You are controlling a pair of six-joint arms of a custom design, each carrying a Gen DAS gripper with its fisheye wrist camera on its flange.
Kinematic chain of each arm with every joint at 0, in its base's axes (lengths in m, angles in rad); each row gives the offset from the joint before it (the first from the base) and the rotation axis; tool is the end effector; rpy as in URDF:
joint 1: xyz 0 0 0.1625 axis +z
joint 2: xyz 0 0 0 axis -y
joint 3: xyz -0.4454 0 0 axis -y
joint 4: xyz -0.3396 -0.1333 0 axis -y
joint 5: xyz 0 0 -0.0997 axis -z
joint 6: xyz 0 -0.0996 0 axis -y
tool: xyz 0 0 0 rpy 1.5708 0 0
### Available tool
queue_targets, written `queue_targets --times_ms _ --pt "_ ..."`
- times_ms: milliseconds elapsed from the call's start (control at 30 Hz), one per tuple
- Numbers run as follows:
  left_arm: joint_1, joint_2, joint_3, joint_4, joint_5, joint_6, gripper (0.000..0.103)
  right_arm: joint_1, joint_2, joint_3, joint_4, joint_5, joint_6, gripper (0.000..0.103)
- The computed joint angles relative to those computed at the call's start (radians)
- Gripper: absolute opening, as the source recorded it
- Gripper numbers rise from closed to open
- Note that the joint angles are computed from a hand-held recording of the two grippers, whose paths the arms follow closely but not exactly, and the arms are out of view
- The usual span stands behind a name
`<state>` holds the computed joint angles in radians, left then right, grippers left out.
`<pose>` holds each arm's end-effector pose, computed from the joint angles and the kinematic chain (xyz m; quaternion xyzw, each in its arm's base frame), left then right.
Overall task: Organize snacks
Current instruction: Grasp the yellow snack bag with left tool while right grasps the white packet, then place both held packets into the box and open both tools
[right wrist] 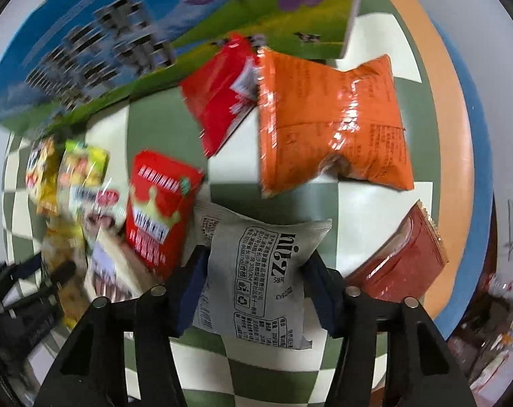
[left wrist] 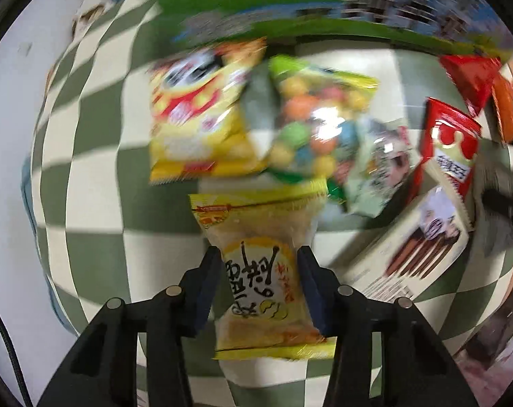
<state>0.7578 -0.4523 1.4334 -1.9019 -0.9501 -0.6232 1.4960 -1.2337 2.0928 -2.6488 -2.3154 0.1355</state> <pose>-0.3188 -0.5649 -0.0499 0.1826 0.8891 0.0386 0.4180 0.0296 -0.4859 0.2758 -0.1367 -0.9166 0.1127 0.3583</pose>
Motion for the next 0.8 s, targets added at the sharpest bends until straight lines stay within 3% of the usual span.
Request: queue_targets --times_ms 133,233,333,433,467,533,633,800 --pt "0.051 -0.053 0.059 -0.036 -0.088 -0.098 0.045 0.004 -0.026 0.054 0.033 0.011 -0.002 0.057" --pt "0.080 -0.049 0.062 -0.058 -0.147 -0.125 0.051 -0.011 -0.032 0.092 -0.016 0.021 0.000 0.060" --pt "0.080 -0.033 0.055 -0.052 -0.146 -0.123 0.052 -0.026 -0.039 0.101 -0.014 0.046 0.004 0.077" --pt "0.073 -0.036 0.084 -0.084 -0.130 -0.128 0.051 -0.033 -0.026 0.131 -0.065 0.030 -0.029 0.080" --pt "0.064 -0.039 0.093 -0.097 -0.122 -0.133 0.047 -0.038 -0.019 0.143 -0.100 0.021 -0.047 0.079" --pt "0.039 -0.050 0.116 -0.118 -0.107 -0.137 0.038 -0.027 -0.004 0.174 -0.154 -0.023 -0.042 0.064" --pt "0.001 -0.073 0.144 -0.144 -0.101 -0.136 0.034 -0.007 -0.014 0.214 -0.205 -0.021 -0.038 0.049" --pt "-0.052 -0.108 0.145 -0.179 -0.139 -0.118 0.034 0.015 -0.114 0.207 -0.125 0.060 -0.027 0.047"
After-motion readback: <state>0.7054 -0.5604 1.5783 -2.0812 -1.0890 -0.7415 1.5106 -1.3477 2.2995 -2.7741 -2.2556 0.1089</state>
